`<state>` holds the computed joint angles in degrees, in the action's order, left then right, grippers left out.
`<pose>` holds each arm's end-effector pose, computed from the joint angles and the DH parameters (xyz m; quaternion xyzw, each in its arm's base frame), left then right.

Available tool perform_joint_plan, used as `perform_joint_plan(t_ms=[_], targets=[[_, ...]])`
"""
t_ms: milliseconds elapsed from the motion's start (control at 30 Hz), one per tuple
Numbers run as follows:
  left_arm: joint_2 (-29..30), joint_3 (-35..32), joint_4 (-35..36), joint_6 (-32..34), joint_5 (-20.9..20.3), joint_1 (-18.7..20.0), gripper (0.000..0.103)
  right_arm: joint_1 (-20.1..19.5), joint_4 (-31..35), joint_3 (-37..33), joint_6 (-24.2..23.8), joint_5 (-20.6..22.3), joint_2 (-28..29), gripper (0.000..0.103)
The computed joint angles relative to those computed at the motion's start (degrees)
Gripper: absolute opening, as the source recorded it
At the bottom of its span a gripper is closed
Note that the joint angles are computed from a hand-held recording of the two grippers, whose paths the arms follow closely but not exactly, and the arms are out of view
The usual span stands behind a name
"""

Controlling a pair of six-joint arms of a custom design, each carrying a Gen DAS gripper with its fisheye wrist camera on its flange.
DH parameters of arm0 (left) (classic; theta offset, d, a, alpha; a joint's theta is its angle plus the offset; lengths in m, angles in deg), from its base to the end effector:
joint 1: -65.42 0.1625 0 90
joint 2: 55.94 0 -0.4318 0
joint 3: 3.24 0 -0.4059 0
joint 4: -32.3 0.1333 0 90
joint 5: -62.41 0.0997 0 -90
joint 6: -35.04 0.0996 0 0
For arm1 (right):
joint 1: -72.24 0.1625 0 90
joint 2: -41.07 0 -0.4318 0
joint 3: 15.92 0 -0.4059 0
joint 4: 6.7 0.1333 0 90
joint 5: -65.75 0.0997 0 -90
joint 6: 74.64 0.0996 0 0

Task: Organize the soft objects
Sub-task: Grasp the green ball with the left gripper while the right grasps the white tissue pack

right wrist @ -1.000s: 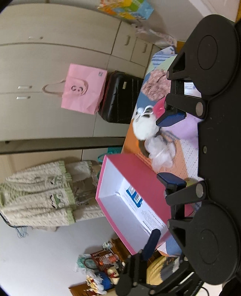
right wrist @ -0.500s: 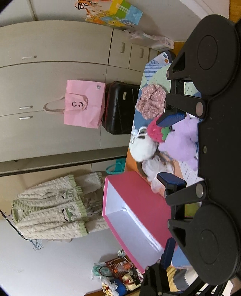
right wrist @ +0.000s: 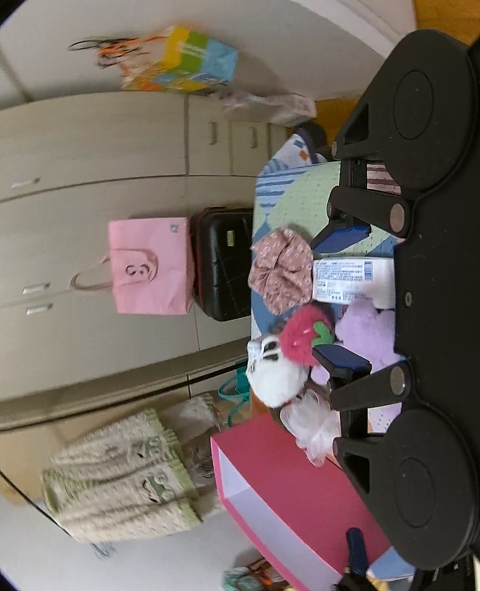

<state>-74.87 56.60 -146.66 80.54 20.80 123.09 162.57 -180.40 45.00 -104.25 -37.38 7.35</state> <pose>-0.2689 -0.8133 0.0667 0.3935 0.7531 -0.3260 0.4145 0.1156 -0.8554 0.2463 0.1738 -0.8594 0.4295 0.2163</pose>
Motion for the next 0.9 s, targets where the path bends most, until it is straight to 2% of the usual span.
perform_joint_plan(t_ms=[100,233,367,500,567,667,900], targets=[[2.0,-1.2,-4.0,2.1,2.0,-0.3,0.064,-0.7,0.3,-1.3,1.2,-0.1,0.9,0.060],[1.7,-0.5,0.2,-4.8,3.8,-0.2,0.059,-1.1,1.9,-3.5,2.3,-0.5,2.3,0.060],[3.8,-3.1,-1.3,-5.1,6.6,0.1,0.059,-1.3,3.8,-6.1,2.7,-1.6,3.7,0.058],[3.3,-2.7,2.2,-10.8,6.0,0.7,0.060,-1.6,6.2,-8.9,2.3,-2.4,5.1,0.047],[4.0,-2.8,-0.7,-8.6,5.9,0.8,0.060,-1.7,7.8,-10.0,2.1,-2.4,5.6,0.043],[3.7,-2.0,-2.2,-9.7,5.3,0.9,0.059,-1.7,9.8,-11.4,1.8,-2.4,6.4,0.042],[5.3,-4.5,-4.7,-8.5,6.2,1.2,0.038,-1.5,14.2,-15.3,1.4,-3.1,8.5,0.044]])
